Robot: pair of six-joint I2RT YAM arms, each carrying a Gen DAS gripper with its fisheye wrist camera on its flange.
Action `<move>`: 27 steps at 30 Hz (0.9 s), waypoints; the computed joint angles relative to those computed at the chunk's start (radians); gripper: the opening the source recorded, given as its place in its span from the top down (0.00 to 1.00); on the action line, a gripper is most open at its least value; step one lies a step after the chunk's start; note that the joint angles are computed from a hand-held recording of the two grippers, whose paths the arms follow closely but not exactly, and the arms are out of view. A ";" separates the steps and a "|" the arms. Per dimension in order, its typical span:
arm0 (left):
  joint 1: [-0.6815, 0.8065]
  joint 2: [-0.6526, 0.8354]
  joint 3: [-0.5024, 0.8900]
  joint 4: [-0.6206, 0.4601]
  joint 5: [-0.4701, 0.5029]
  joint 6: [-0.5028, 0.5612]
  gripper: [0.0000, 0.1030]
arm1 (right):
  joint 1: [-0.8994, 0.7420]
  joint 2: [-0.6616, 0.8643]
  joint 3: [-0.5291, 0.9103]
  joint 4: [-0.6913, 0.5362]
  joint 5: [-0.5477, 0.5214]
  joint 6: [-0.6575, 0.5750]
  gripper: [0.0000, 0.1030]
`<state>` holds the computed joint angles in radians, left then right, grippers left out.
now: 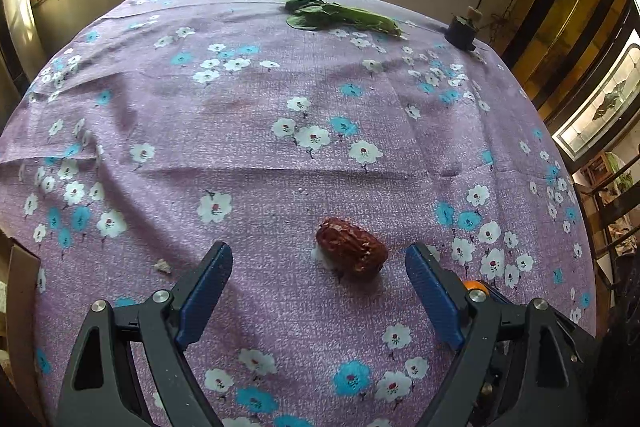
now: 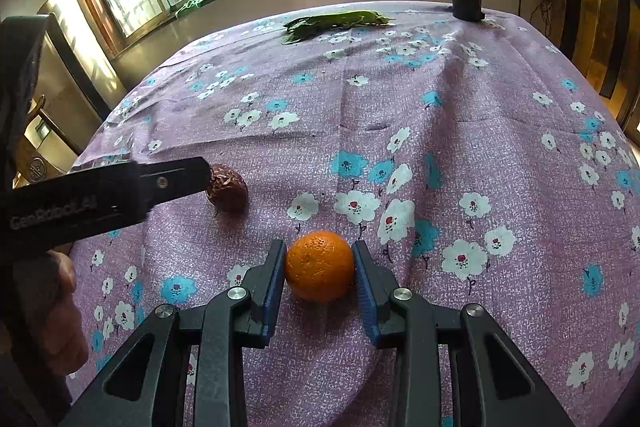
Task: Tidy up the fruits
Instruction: 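Grasp the orange with the right gripper while the left gripper grasps the red date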
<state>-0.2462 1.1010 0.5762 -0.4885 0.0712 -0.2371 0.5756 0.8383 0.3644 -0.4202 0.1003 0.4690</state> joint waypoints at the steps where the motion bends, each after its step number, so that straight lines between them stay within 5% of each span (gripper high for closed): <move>1: -0.007 0.020 -0.002 0.018 -0.008 -0.003 0.23 | 0.001 0.001 -0.001 0.002 0.000 -0.002 0.66; 4: 0.019 0.083 0.006 0.055 0.068 0.007 0.49 | 0.000 0.000 -0.005 0.006 -0.002 -0.006 0.66; 6: 0.002 0.094 0.006 0.070 0.031 0.017 0.72 | -0.003 0.001 -0.005 0.008 -0.005 -0.010 0.66; 7: 0.008 0.093 0.001 0.080 0.032 0.027 0.75 | -0.006 0.000 -0.009 0.012 -0.008 -0.011 0.66; 13: 0.131 0.024 -0.029 0.036 0.126 0.092 0.76 | -0.006 -0.012 -0.011 0.007 -0.013 -0.010 0.66; 19: 0.278 -0.223 -0.073 -0.136 0.141 0.201 0.76 | 0.044 -0.029 0.005 -0.009 -0.013 0.017 0.66; 23: 0.450 -0.427 -0.095 -0.305 0.208 0.343 0.76 | 0.146 -0.083 0.012 -0.036 0.013 0.088 0.66; 27: 0.746 -0.599 -0.100 -0.498 0.334 0.598 0.76 | 0.342 -0.135 0.027 -0.079 0.116 0.206 0.66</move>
<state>0.4994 0.5020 0.4764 -0.9863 0.4050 0.3614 0.9179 0.7034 0.3910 -0.4996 0.2159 0.6754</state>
